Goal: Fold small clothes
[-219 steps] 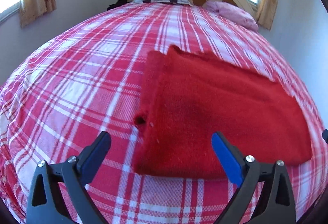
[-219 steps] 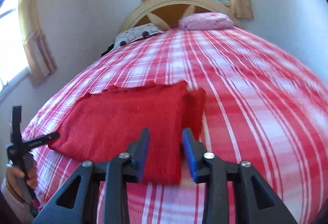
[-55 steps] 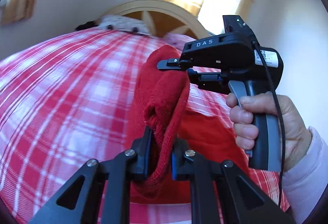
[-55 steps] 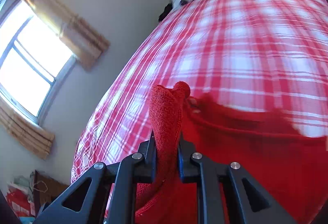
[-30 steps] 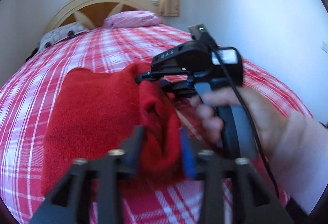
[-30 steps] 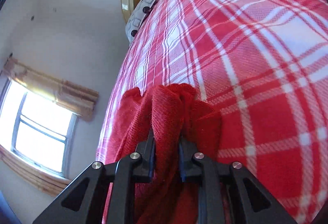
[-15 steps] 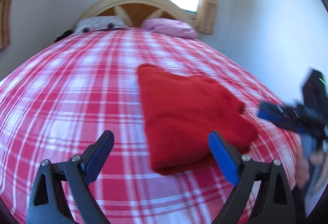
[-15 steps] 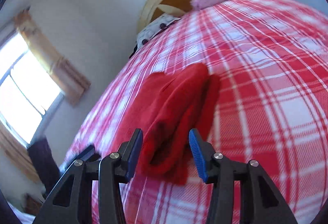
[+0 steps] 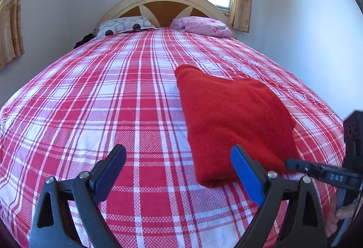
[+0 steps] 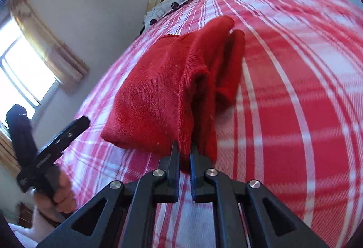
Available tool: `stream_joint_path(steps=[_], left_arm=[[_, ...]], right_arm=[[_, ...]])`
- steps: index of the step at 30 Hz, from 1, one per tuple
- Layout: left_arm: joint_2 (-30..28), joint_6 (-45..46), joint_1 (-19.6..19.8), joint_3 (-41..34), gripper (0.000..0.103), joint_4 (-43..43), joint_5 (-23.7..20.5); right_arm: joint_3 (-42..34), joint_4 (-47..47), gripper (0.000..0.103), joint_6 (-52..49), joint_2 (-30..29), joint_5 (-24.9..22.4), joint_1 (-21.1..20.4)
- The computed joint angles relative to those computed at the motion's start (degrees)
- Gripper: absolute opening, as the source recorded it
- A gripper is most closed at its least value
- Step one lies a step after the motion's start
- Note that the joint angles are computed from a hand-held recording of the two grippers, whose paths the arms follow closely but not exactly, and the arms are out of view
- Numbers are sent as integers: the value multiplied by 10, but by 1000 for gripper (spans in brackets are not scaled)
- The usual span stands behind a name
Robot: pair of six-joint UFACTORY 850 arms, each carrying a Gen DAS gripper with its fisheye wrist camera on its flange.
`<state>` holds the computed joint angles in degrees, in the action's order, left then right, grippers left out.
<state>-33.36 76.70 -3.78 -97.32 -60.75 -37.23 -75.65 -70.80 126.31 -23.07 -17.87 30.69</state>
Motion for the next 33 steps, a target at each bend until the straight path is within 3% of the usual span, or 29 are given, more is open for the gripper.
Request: stream_joint_path(steps=[3,8,11,15,17,18,22,28,31,33], left_arm=[[-14,-26,-1,-22,96,21,-9],[-30,-34,-8,-49,96,31,-4],[-43,-75,-19,-74,96,56,-11],[-47,-110,-39,-76,96,98,11],[-44,-124,-48,-63,95,129,29],[-43,-134,-51,-56,95,147,31],[-48,-141,-47,-43,96,160,8],[-55,-158,-37,-65,96,167,-25],[-50,-143,-30,-67,96,158,-38],[-45,-142,-30,-69,96,151,-22]], right_arm=[[12,6,7,-12,19,-13,6],[-38,-17,8,-72,19,-167,33],[-88,-20,8,-122,-7,-151,20],[-171,106,8,-285,-73,-164,-4],[-206,188,8,-366,-112,-218,-13],[-206,199,8,-370,-116,-228,-17],[-144,161,7,-267,-79,-188,-25],[-118,156,8,-261,-54,-155,-26],[-119,98,9,-210,-42,-188,-10],[-133,61,9,-201,-46,-208,-3]])
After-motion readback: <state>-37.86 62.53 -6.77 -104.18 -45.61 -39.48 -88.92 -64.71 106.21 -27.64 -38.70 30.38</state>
